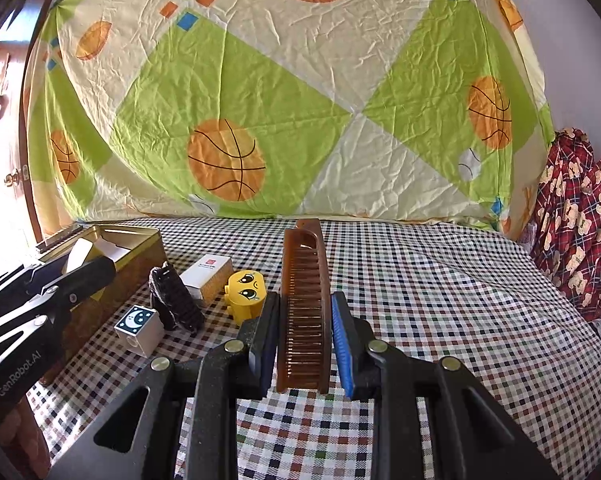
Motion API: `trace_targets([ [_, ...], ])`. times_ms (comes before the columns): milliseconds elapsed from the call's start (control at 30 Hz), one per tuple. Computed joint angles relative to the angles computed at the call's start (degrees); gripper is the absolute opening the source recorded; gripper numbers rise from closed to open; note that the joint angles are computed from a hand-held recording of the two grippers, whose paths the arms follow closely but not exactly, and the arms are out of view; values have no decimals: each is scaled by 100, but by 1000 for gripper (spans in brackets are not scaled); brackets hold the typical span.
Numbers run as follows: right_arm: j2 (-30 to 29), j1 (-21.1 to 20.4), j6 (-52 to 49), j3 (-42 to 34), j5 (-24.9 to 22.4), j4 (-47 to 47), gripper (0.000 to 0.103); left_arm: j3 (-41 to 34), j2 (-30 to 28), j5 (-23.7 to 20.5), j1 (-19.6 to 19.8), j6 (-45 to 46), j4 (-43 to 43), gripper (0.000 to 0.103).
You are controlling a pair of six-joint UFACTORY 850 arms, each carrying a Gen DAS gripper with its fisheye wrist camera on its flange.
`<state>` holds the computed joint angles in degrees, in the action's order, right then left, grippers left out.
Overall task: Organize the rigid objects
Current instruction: 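Lift the yellow cube and comb with both tools toward the tin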
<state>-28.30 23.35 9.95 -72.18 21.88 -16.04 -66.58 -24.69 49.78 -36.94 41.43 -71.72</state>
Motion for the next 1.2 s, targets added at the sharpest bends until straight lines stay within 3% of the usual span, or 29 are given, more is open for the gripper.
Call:
trace_targets([
  [1200,322,89,-175,680,1530,132,27,352,196,704,-133,-206,46,28],
])
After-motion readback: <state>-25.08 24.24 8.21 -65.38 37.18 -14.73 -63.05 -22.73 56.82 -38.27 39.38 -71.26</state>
